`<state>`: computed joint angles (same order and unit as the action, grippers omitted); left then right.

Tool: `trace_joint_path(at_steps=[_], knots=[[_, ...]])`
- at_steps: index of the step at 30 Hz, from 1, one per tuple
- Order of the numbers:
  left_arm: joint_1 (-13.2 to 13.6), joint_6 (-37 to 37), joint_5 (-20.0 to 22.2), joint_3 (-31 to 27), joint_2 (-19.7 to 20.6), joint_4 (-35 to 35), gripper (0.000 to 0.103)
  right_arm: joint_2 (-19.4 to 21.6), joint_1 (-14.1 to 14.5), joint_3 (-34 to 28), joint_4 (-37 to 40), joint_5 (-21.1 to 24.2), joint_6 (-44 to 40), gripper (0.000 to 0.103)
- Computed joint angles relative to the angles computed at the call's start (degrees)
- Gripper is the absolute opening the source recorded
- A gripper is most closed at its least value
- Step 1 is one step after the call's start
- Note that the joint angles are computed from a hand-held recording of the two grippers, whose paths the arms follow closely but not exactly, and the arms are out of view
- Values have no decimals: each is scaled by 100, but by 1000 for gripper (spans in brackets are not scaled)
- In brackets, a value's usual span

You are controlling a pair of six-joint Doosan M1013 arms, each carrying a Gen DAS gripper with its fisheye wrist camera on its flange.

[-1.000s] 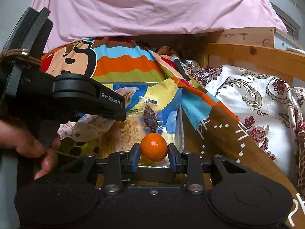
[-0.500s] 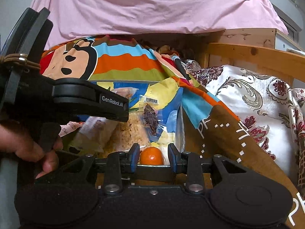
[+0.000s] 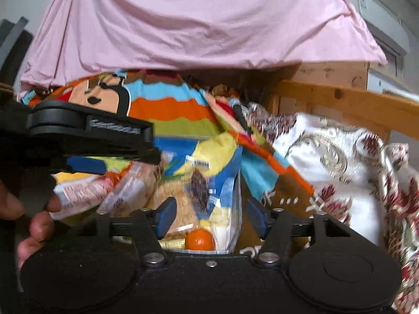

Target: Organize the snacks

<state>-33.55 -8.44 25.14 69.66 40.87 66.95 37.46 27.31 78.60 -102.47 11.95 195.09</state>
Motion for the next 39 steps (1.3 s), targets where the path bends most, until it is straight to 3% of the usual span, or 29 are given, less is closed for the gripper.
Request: trace_joint_path(at_steps=[6,13,23,39], knots=[[-119,-599,469,401,-411,863,100,-248,38,256,-2363,315,2338,87],[-336,-1098,1090,977,-938,1584,102,-631,102,661,-3924,839,4079,102],[-749,-1646,1891,1844,-1554,2342,103,-1185,248,1269,-4798,1291,4862,102],[-1245,-2057,2916,2969,-2235,2092,103,-1812,641,2407,-4585,1974,5110,102]])
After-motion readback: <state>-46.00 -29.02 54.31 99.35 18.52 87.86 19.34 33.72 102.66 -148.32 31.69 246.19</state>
